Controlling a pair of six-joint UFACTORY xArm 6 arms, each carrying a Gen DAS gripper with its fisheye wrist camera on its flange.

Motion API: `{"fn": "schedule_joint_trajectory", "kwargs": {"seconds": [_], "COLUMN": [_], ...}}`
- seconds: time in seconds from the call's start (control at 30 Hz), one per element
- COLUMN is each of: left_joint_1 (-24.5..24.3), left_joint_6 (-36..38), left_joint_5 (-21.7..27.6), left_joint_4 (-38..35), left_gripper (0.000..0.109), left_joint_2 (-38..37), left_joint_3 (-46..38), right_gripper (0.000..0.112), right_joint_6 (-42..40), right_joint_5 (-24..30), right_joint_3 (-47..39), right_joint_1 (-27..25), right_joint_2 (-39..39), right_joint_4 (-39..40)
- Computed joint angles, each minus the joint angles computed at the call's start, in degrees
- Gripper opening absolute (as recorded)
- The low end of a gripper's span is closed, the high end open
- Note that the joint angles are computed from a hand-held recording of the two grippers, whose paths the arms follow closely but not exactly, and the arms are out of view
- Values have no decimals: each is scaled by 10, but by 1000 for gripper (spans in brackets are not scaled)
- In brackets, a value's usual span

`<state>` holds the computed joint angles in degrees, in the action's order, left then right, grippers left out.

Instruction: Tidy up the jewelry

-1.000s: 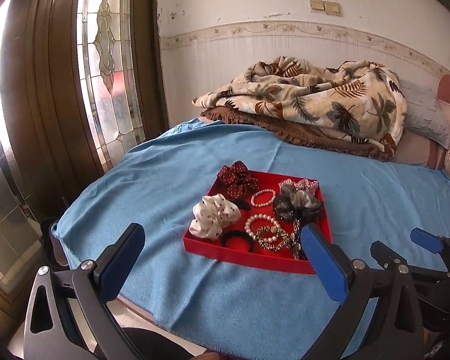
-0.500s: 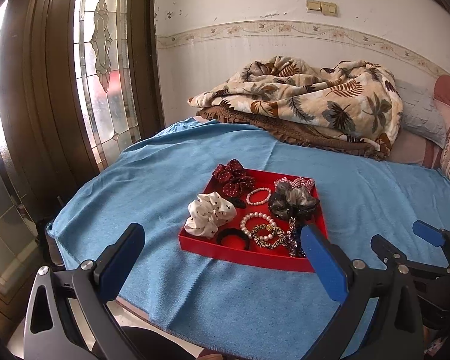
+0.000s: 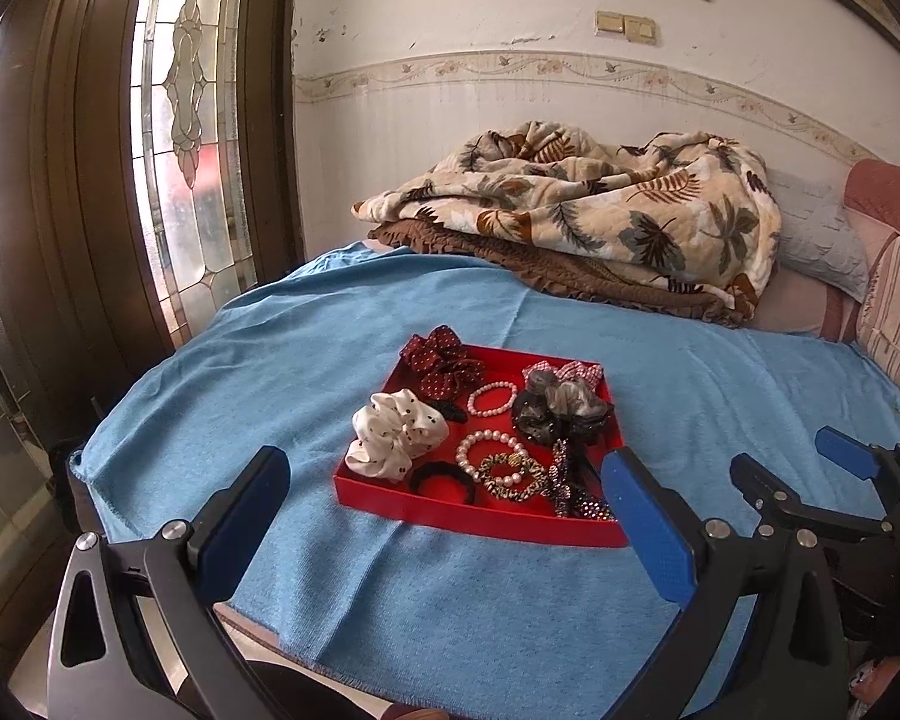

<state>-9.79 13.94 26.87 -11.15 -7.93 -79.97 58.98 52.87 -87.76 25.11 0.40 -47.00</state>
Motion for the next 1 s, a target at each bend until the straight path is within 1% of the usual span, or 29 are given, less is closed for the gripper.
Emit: {"fn": "schedule_joint_trajectory", "kwargs": {"seconds": [0.17,0.4,0.77,0.87,1.0], "left_joint_1": [-1,2,10,10,7], "left_joint_6": [12,18,-5,-22,-52], "left_joint_5": [-4,4,5,3,-8], "left_joint_4": [-11,-20,-9,8,52], "left_gripper": [103,103,103,103,103], "left_joint_2": [-1,0,4,6,7], "left_joint_3": [3,4,3,3,6], "right_gripper": [88,88,89,89,89], "right_joint_6": [-4,0,-12,-17,-23], "right_joint_5": [0,1,2,-1,-8], "right_joint_3": [-1,-1,-3,-1,1], "right_joint_1": [1,6,6,4,-2], "right_joint_2": [2,1,7,8,9], "right_joint_4": [-1,-16,-4,6,21]}}
